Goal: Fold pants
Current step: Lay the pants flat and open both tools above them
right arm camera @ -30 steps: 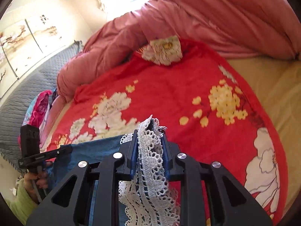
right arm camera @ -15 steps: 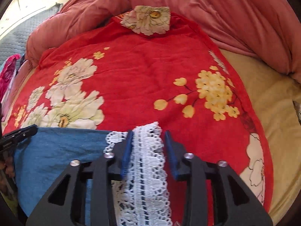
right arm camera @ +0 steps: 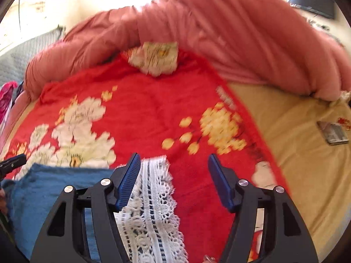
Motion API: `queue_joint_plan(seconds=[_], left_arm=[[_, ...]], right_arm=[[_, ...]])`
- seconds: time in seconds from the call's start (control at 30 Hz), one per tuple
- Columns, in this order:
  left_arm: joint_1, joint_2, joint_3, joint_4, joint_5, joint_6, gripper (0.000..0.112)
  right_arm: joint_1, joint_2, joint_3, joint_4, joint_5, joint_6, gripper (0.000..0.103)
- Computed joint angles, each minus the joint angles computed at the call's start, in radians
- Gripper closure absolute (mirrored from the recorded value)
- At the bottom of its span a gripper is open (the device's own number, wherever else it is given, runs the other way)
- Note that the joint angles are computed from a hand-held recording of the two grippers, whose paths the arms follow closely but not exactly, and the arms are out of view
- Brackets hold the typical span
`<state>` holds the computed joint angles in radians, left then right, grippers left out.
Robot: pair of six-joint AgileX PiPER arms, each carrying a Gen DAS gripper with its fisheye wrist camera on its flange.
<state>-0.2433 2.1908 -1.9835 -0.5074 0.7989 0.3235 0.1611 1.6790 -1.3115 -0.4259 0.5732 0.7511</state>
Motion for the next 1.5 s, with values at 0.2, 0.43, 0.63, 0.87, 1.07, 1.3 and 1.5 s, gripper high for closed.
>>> queue_joint_plan(seconds=[0.2, 0.43, 0.63, 0.87, 1.07, 1.3, 1.5], left_arm=[[-0.004, -0.088, 0.115, -0.019, -0.059, 0.049, 0.040], [-0.021, -0.199, 0.250, -0.080, -0.081, 0.143, 0.028], [-0.049, -0.283, 0.353, -0.101, -0.104, 0.186, 0.023], [-0.080, -0.389, 0.551, -0.108, -0.195, 0.224, 0.019], [-0.129, -0.447, 0.677, -0.017, -0.241, 0.198, 0.019], [-0.198, -0.407, 0.730, 0.215, -0.261, 0.023, 0.019], [-0.223, -0.421, 0.762, 0.304, -0.310, -0.044, 0.018]], right_arm=[[0.025, -0.118, 0.068, -0.055, -0.034, 0.112, 0.040], [0.171, -0.223, 0.108, 0.133, 0.020, -0.074, 0.040], [0.286, -0.228, 0.115, 0.131, 0.087, -0.054, 0.040], [0.302, -0.217, 0.160, 0.173, 0.147, -0.037, 0.040], [0.286, -0.194, 0.174, 0.204, 0.260, -0.016, 0.022], [0.266, -0.214, 0.217, 0.251, 0.239, -0.042, 0.022], [0.261, -0.222, 0.217, 0.254, 0.232, -0.043, 0.022]])
